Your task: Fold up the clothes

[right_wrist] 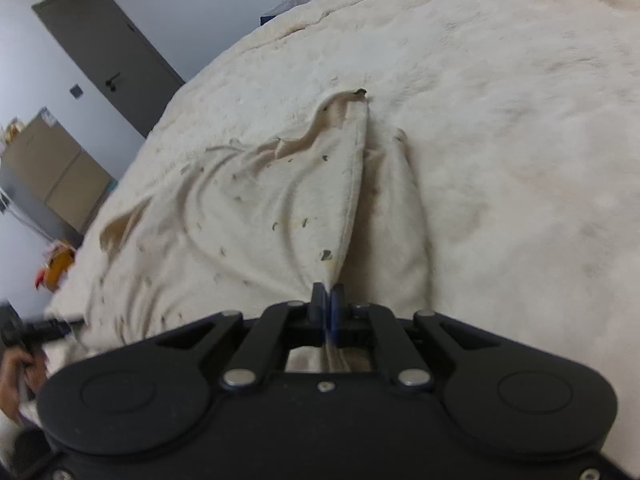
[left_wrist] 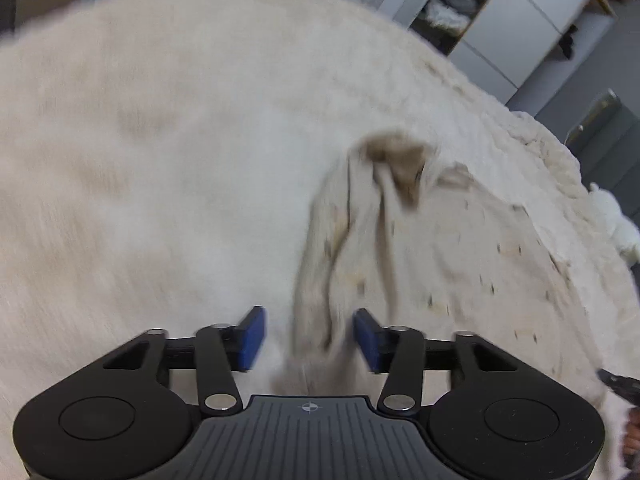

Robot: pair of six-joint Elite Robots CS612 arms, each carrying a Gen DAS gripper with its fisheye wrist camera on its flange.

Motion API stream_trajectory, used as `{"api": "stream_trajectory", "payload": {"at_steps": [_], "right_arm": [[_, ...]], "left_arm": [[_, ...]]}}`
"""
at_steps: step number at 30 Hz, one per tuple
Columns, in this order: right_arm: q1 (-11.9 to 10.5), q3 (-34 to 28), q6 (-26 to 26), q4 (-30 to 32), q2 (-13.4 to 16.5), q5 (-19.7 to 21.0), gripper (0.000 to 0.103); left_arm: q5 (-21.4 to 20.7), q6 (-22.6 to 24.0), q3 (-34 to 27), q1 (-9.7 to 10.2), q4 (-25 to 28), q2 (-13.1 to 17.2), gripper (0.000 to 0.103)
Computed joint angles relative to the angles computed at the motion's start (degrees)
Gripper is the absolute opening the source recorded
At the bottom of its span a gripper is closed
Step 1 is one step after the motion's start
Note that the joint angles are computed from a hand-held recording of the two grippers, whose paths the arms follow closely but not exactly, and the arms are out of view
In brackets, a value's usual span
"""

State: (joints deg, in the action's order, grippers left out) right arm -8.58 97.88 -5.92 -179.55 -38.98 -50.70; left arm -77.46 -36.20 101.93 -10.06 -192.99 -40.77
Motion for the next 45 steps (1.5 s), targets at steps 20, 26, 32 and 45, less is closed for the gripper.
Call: {"api": "stream_trajectory", "payload": {"at_steps": [20,26,32,45], "right_arm": [[6.49,-35.1,13.09,15.3,14.47,-10.39,0.007],[7.05,-40.22,19.69,11.85,18.16,-12.91,0.0],[6.27,-37.84,19.83,7.04,17.7,-10.35,0.018],[7.0,-39.46,18.69,8.95,18.53,-12.25,0.0]], "left_arm": [[-15.48,-2.89,-36.08,6.94,29.87,13.08,0.001],[-11.73,-8.5,-38.78,8.16,29.07,14.89,0.064],[-10.22,0.98,-31.05,6.97,26.78,11.04,0.065],[-9.26,15.94,-12.65,3.41,18.65,3.18,0.036]]}}
